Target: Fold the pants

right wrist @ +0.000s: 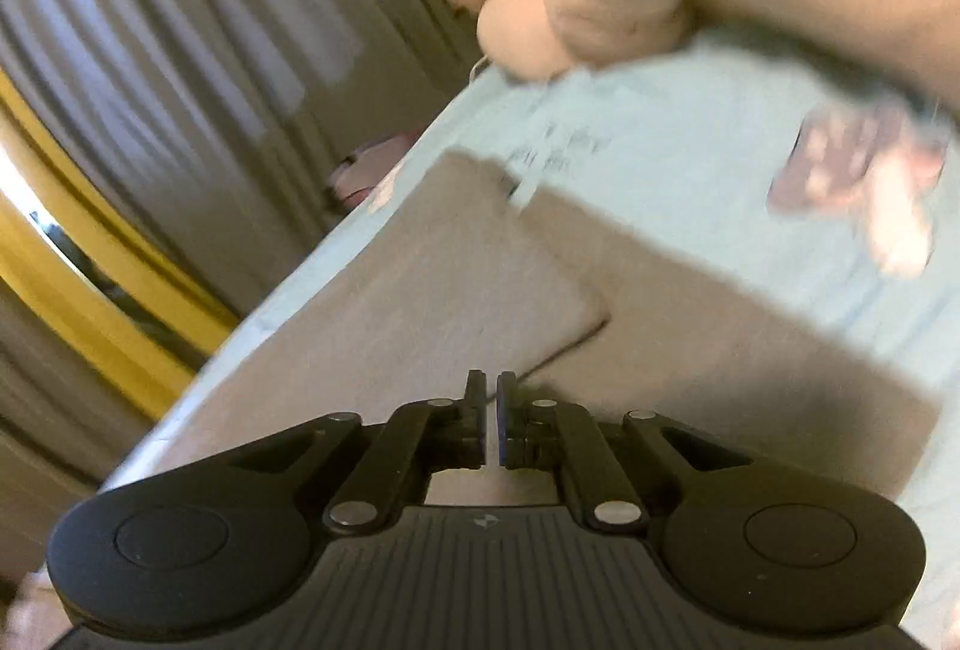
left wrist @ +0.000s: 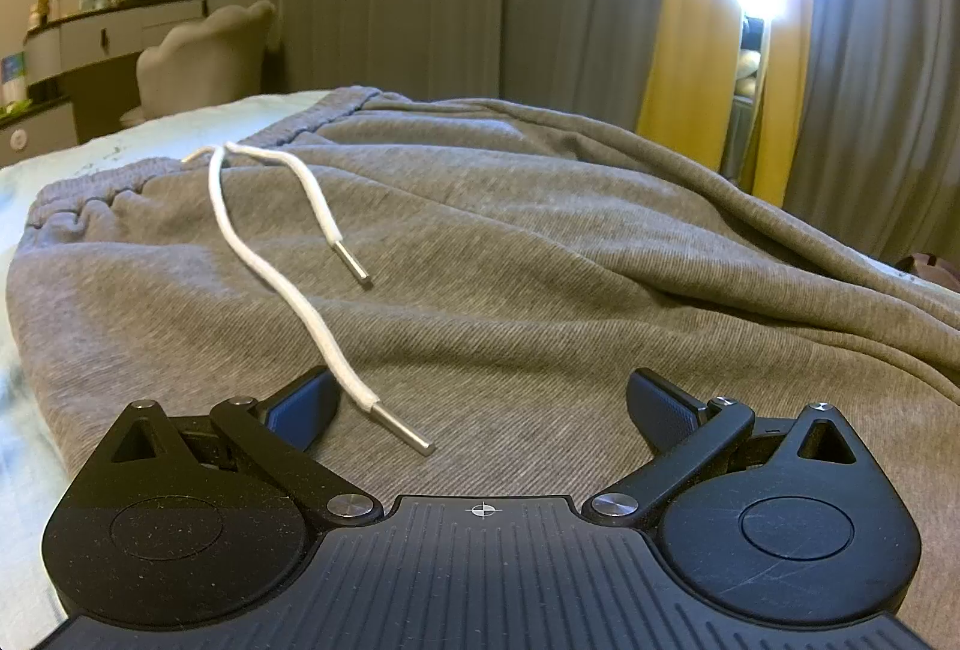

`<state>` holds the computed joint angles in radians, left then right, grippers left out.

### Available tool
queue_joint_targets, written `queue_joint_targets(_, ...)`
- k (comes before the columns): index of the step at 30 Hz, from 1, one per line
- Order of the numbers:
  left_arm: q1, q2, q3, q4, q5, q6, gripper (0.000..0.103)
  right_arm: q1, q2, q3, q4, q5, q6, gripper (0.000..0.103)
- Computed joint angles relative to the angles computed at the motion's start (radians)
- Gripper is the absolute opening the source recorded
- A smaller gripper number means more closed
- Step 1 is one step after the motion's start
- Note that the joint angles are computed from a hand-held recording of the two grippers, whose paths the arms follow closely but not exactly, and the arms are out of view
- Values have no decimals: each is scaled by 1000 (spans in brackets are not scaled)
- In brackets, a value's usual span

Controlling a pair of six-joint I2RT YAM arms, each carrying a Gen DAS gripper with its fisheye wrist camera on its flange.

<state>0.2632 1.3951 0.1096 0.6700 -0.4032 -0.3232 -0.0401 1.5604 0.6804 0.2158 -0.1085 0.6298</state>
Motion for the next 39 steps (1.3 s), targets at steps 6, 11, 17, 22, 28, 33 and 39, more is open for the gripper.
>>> queue_joint_targets(6, 1, 2, 0, 3, 1, 0, 103, 22, 161, 61, 102, -169, 192, 30)
queue_joint_targets(11, 2, 1, 0, 1, 3, 0, 103, 19, 271, 84, 227, -232, 302, 30)
queue_joint_targets(17, 14, -147, 40, -217, 21, 22, 103, 43, 358, 109, 325, -204, 225, 7)
queue_joint_targets(22, -14, -379, 150, -385, -9, 45, 103, -2, 416, 134, 372, -292, 254, 6)
queue_joint_targets(28, 211, 74, 734, -671, 430, 3, 103, -12, 427, 137, 376, -324, 228, 6)
queue_joint_targets(33, 320, 446, 1171, -925, 659, -188, 84, -28, 453, 168, 362, -362, 202, 6)
queue_joint_targets(39, 321, 673, 1406, -1038, 687, -210, 67, -20, 465, 147, 422, -344, 198, 6)
